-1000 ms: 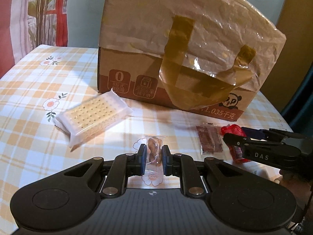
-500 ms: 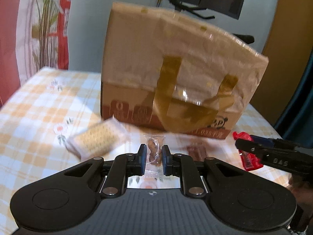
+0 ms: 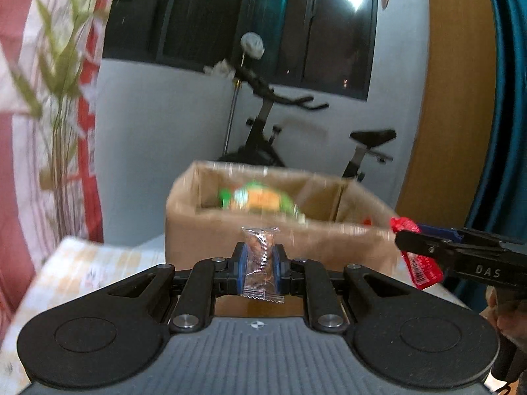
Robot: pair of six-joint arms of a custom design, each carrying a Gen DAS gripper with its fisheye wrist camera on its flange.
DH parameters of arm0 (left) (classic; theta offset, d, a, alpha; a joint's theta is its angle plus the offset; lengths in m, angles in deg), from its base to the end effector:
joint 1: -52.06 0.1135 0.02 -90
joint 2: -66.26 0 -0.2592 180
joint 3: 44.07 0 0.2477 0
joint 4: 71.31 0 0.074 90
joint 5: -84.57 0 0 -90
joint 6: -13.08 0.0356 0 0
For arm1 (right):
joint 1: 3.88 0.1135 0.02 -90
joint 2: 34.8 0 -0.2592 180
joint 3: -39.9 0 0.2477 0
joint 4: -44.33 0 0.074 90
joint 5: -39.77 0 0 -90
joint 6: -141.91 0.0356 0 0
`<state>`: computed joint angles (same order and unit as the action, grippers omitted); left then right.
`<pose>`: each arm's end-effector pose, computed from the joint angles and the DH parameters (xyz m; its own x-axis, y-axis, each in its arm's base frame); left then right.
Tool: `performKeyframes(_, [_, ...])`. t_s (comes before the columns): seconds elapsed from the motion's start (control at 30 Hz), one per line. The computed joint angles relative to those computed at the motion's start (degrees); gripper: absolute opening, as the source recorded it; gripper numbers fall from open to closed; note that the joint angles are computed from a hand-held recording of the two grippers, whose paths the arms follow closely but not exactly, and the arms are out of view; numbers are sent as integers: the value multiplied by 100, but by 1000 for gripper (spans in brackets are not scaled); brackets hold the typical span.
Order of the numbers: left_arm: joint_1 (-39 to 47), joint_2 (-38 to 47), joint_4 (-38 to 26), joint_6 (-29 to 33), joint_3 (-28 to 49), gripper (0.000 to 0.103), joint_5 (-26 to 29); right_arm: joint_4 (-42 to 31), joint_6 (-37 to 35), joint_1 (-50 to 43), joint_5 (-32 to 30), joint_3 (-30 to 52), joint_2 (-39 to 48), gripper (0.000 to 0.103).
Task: Organize snacks
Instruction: 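Lift the candy and red packet and carry them over the box, then open both tools to drop the candy and red packet into the box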
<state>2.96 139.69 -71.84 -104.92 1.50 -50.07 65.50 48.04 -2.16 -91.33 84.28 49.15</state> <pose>0.1842 -0.1744 0.1990 -0.3374 -0.1207 -0.9336 -0.0286 0.9926 -0.1180 0.2785 0.0318 0.1816 -0.2712 -0.0590 -0.9607 -0.6659 0.7322 0.1430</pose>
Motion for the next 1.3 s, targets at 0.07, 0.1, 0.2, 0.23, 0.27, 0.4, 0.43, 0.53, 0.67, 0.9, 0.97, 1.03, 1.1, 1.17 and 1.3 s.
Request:
performKeyframes(0.07, [310, 79, 67, 198, 231, 17, 277, -137, 57, 117, 90, 377, 129, 49])
performKeyframes(0.1, [447, 151, 100, 279, 350, 17, 402, -212, 79, 170, 140, 588, 226, 49])
performKeyframes(0.2, [785, 513, 265, 603, 722, 17, 515, -460, 32, 343, 364, 1241, 620, 49])
performKeyframes(0.23, [913, 673, 328, 693, 867, 17, 583, -578, 6, 403, 460, 1505, 808, 49])
performKeyframes(0.27, [1043, 845, 379, 747, 1017, 17, 693, -678, 8, 477, 573, 1730, 978, 49])
performKeyframes(0.4, [1385, 1278, 260, 843, 1470, 17, 942, -932, 288, 627, 873, 2402, 1503, 49])
performKeyframes(0.43, [1460, 1431, 218, 875, 1602, 17, 1022, -1005, 322, 683, 975, 2556, 1622, 50])
performKeyframes(0.53, [1633, 1698, 101, 837, 1805, 17, 1172, -1203, 234, 795, 1150, 2870, 1882, 50])
performKeyframes(0.67, [1853, 1866, 104, 834, 1877, 17, 1388, -1343, 107, 900, 1361, 3104, 2127, 50])
performKeyframes(0.9, [1922, 2039, -51, 847, 2019, 18, 1453, -1456, 69, 923, 1545, 3188, 2291, 50])
performKeyframes(0.97, [1913, 2045, -190, 822, 2061, 19, 1478, -1493, 69, 915, 1581, 3170, 2276, 50])
performKeyframes(1.03, [1890, 2042, -322, 783, 2094, 19, 1482, -1536, 14, 907, 1598, 3135, 2238, 53])
performKeyframes(1.1, [1855, 2021, -488, 712, 2133, 29, 1415, -1599, -27, 909, 1644, 3118, 2197, 53])
performKeyframes(1.17, [1830, 1943, -572, 616, 2107, 43, 1370, -1682, -40, 909, 1680, 3107, 2138, 56])
performKeyframes(1.3, [1743, 1721, -646, 519, 1980, 51, 1299, -1594, 83, 869, 1628, 2907, 1922, 65])
